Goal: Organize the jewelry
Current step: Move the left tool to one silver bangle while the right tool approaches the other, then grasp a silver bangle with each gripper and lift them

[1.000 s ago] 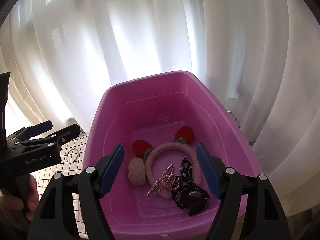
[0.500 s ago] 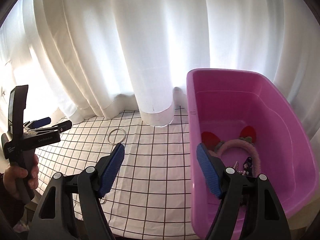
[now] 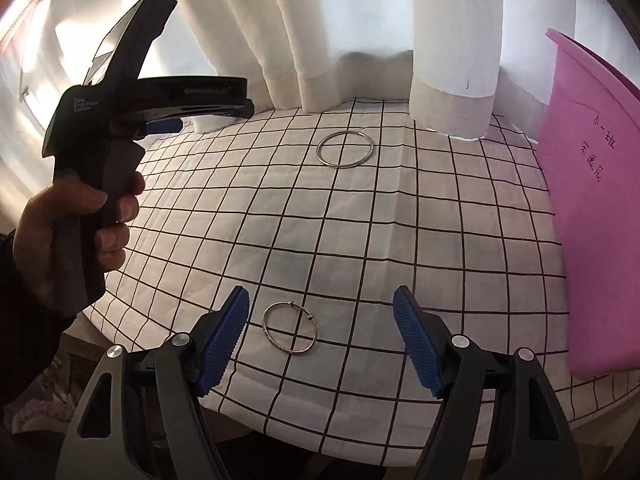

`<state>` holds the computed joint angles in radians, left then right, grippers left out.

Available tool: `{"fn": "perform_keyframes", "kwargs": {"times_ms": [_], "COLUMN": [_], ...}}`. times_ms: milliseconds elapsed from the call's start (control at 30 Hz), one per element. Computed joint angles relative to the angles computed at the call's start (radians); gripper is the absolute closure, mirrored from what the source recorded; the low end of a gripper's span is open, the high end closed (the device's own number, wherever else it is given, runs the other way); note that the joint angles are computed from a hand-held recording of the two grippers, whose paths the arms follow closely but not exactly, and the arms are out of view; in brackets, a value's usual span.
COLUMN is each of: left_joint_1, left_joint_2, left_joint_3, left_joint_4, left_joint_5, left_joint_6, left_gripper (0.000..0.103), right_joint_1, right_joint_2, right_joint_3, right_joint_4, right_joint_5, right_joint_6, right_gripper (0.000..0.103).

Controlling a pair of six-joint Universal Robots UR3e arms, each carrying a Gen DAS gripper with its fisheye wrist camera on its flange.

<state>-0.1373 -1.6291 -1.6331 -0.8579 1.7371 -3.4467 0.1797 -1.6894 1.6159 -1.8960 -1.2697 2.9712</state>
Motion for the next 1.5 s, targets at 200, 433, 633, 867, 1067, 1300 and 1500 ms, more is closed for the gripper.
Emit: {"fn": "perform_keyframes", "kwargs": {"times_ms": [200, 433, 633, 867, 1067, 1300, 1500], "left_joint_1": [-0.034, -0.063, -0.08, -0.102, -0.125, -0.126, -0.115], "left_joint_2": [-0.177, -0.289, -0.396, -0.539, -0.639, -0.695, -0.655], "left_joint_3": [0.05, 0.103, 0.22, 0.424, 0.548, 0.617, 0.535], "left_joint_4": [0.076, 0.124, 0.1, 0.012, -0.026, -0.008, 0.065], "left_joint_5": [-0.025, -0.036, -0.055, -0.088, -0.055, -0.045, -0.056], "left_joint_6": [0.041, 0.093, 0.094, 0.082, 0.084, 0.086, 0.106], "left_gripper": [0.006, 0.006, 0.006, 0.006, 0.005, 0.005, 0.01], "right_joint_1": [0.139, 0.228, 0.275, 0.287, 0.295, 0.298, 0.313], "right_joint_2": [0.044, 0.076, 0.107, 0.124, 0.128, 0.119, 0.108], "right_joint_3": [0.114, 0.191, 0.216, 0.218, 0.225, 0.265, 0.268], "right_joint_4": [-0.159, -0.273, -0.335, -0.369, -0.386, -0.437, -0.429], "right_joint_5": [-0.116, -0.222, -0.273, -0.275, -0.278, -0.277, -0.282], "right_joint_6": [0.085, 0.116, 0.139, 0.147, 0.149, 0.149, 0.156], "right_gripper": [0.032, 0.032, 0.032, 0.026, 0.022, 0.015, 0.015]}}
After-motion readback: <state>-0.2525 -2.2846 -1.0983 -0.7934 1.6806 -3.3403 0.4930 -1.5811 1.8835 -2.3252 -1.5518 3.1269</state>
